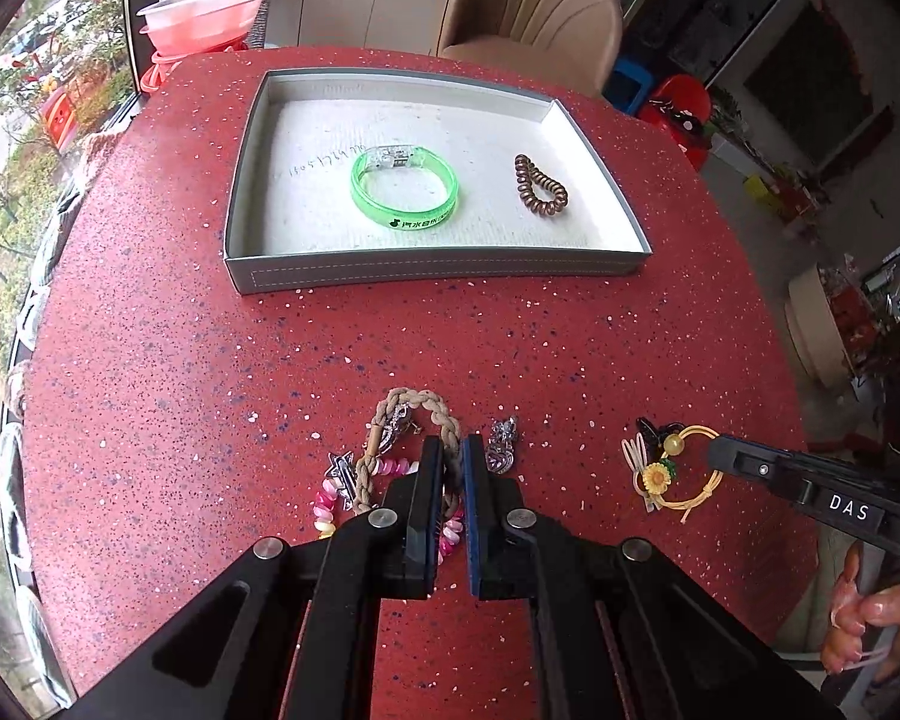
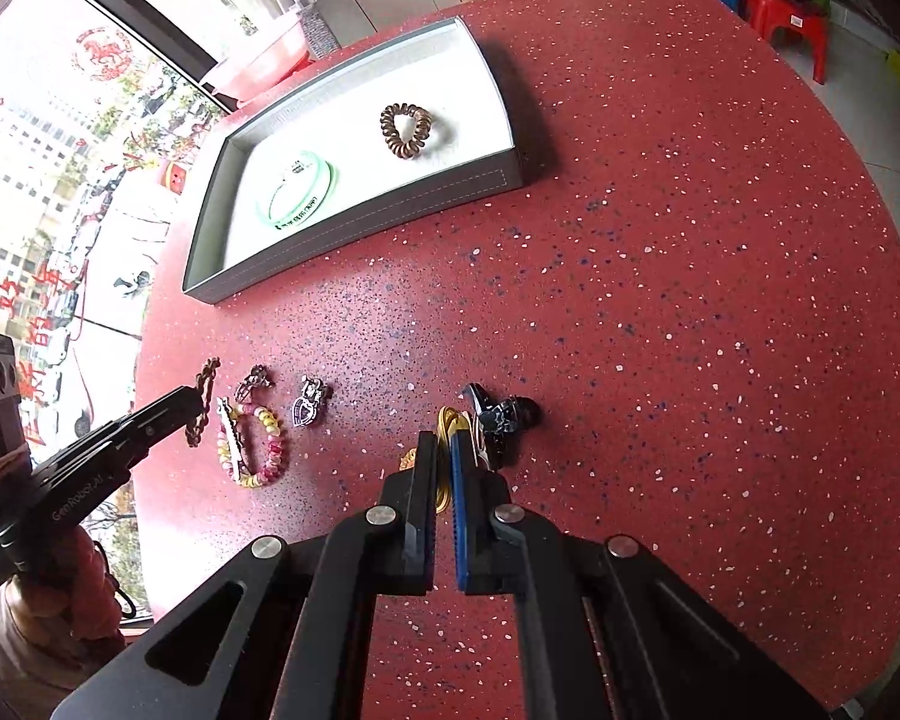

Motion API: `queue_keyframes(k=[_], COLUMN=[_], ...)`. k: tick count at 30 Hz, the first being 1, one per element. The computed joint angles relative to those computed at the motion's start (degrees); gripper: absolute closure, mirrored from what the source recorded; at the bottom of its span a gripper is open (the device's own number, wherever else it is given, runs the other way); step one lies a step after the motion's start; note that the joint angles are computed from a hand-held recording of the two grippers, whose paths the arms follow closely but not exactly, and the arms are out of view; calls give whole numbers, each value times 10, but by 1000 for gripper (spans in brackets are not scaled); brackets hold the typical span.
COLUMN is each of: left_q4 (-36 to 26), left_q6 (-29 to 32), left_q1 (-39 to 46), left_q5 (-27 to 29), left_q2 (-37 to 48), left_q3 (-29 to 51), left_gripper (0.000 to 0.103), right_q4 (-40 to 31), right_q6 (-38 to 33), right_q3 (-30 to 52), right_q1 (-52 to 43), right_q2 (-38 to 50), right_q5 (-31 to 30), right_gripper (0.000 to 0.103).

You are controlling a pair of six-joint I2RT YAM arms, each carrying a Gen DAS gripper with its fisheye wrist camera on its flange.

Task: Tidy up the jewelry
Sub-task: 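Carry both items to the tray and open the right tool inside it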

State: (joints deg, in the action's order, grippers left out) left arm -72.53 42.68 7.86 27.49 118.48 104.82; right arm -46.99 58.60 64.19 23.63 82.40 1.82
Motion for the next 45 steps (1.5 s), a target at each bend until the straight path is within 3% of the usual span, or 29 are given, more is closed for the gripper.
queue_keyframes(k=[5,16,24,34,38,45], left_q4=[-15,-6,-12,-35,-70,-73], left_q6=[-14,-69,-123,-166,-170,-177], left_q1=[-3,-27,-52,-94,-108,-124], left_q5=[11,20,19,-23,-46,-83], left_q2=[10,45,118,252,319,363], left_q3=[35,112,239,433,527,554], left_gripper=[78,78,78,78,78,78], right_q4=[-9,-8,4,24,31,30], right_q6=[-21,-92,-146,-183,-186,-202], right_q3=[8,97,175,278,293,296], right_q1=[-22,-71,-118,-159,-167,-185], right_q2=[-17,37,109,225,269,320], right_q5=[-3,-16,-40,-72,-89,-107], right_gripper=[98,98,98,98,98,98])
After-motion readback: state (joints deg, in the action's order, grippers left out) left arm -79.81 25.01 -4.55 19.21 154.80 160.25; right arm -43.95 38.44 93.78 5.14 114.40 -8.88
